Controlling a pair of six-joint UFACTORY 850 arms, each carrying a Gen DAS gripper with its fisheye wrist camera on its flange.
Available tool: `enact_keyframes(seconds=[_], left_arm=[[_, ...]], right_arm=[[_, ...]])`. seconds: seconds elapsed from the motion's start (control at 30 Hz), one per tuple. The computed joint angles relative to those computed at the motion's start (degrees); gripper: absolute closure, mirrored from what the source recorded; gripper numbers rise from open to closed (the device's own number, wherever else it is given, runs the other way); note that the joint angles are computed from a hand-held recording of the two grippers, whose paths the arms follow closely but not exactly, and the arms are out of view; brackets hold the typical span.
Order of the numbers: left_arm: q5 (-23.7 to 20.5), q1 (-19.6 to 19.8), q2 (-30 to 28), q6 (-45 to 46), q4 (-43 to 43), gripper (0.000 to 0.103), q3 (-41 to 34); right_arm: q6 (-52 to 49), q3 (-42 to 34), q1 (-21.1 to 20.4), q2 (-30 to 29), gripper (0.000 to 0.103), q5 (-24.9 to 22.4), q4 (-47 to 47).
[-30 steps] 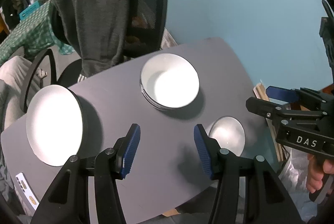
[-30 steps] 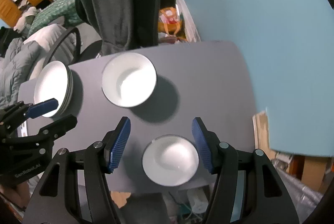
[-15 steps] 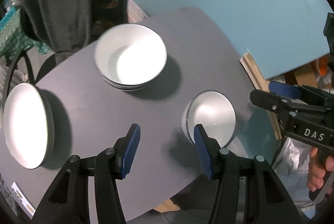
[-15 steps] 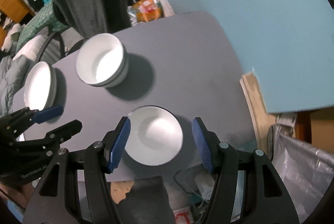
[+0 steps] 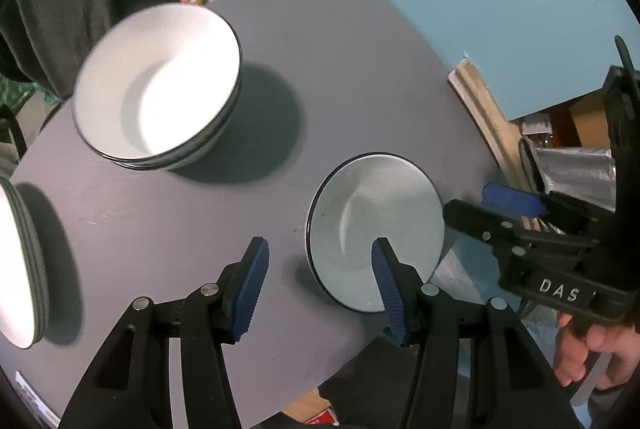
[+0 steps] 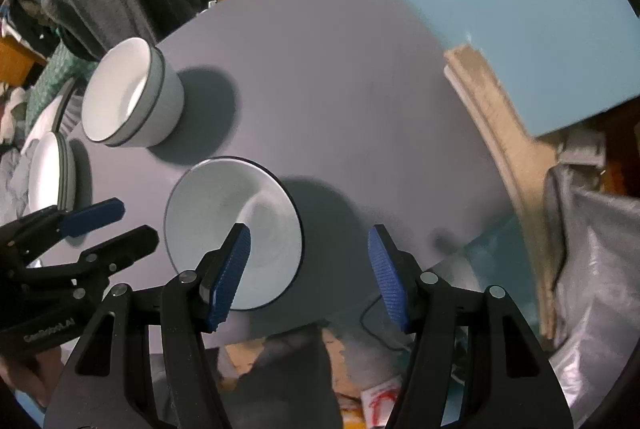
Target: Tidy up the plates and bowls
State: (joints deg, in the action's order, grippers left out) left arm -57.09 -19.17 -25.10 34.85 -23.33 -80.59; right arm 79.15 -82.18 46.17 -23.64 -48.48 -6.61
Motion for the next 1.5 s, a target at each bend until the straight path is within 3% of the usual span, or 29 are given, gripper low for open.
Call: enact_keyframes(seconds=[0.33,0.63,0.67,0.73,0.8,0.87,1.03,1.2,1.5], left_arm=[[1.81,-0.9,-3.04,-3.5,1.95,0.048,-0.26],[3.64,-1.77,-3.83,-6.25,4.24,0.049,0.52],[3.83,-1.83,-3.89,-6.51,4.32,0.049,0.57],[4.03,-2.11,-4.09,-7.28,4.55,0.064,0.58],[3.55,-2.04,-4.47,-7.73,5.01,0.07,0.3],[2.73,-1.69,-4.8,-7.19,4.01,0.074,0.06],[1.77,-1.65,-4.67,-6.19,2.56,0.088,0.13],[2.13,-2.46,-3.6,-6.39,3.0,0.092,1.18],[2.57,-0.77,-1.89,-8.38,3.59,0.092,3.28]], right_arm=[[-1.55,5.4,-1.0,0.09,0.043,6.68,2.03],[-5.05,6.93,-1.73,-0.65,0.043,9.23,5.33],[-5.42,7.05,-1.82,-0.68,0.045,9.67,5.79],[-5.98,6.48,-1.91,-1.38,0.056,10.1,6.38],[-7.2,5.77,-2.06,-2.13,0.065,10.11,7.53],[-8.28,5.64,-2.12,-2.4,0.077,10.31,8.39],[-9.92,5.53,-1.84,-2.57,0.093,11.3,8.93],[-10.36,3.84,-1.37,-3.35,0.094,9.24,7.54],[-14.23,1.1,-1.61,-4.73,0.096,9.63,9.02]])
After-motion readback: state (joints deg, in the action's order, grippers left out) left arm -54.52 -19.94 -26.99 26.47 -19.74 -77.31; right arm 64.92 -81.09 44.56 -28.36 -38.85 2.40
